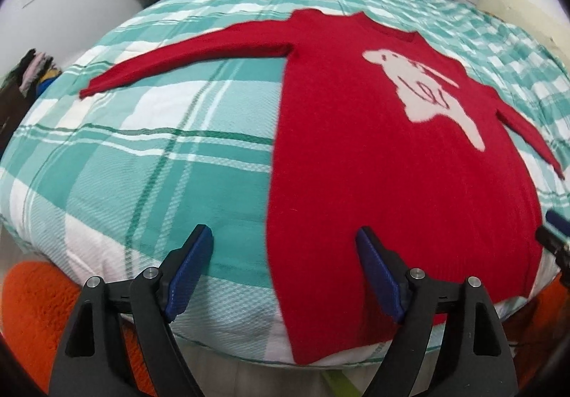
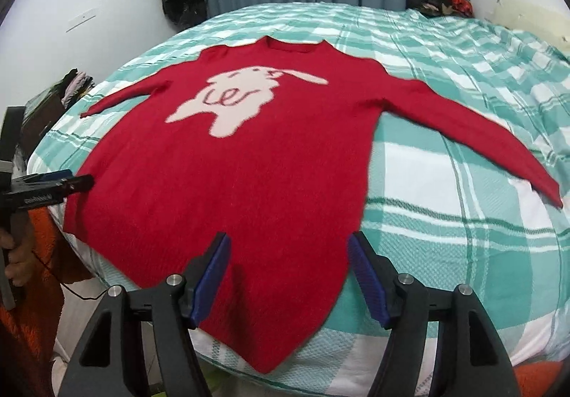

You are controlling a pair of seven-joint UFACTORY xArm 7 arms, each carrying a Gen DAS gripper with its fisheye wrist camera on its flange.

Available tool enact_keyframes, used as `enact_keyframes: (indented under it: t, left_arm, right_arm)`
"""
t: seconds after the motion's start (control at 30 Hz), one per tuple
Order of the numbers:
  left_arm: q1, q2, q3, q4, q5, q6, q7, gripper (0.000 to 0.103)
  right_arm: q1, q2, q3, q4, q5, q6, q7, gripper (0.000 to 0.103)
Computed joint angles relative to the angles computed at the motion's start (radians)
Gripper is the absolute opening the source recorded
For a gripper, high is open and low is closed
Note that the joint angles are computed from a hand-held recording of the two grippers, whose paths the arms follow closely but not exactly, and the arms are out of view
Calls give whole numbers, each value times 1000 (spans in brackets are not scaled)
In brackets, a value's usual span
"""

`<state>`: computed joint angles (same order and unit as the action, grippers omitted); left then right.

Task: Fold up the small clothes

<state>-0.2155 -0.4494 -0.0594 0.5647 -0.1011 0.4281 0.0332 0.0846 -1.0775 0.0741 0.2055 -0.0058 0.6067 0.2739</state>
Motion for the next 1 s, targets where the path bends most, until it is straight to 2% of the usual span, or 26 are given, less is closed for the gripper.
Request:
enact_keyframes:
  t: [0.23,0.37,0.57,0.67,1.0]
  left_arm:
    - [72,-43,-32,-21,65,-44,-106,84]
    - [58,-49,-16,-28,70,-37,-98,85]
    - [54,-12,-25,-27,96,-11,-88,87]
    - [50,-6,-20,-29,93,-19,-85,90]
    - [46,6,-5,-25,61,-12,-77,97]
  right_arm:
    - [-21,-47,-1,-14,-1,-8,16,68]
    - [8,-52,10,-12,-9,-28,-1,69]
    - [60,33,23,4,-10,-2,-33,69]
    - [68,79,14,7,-2,8,-39,71]
    - [70,74,-12,-6,25,-8,-56,74]
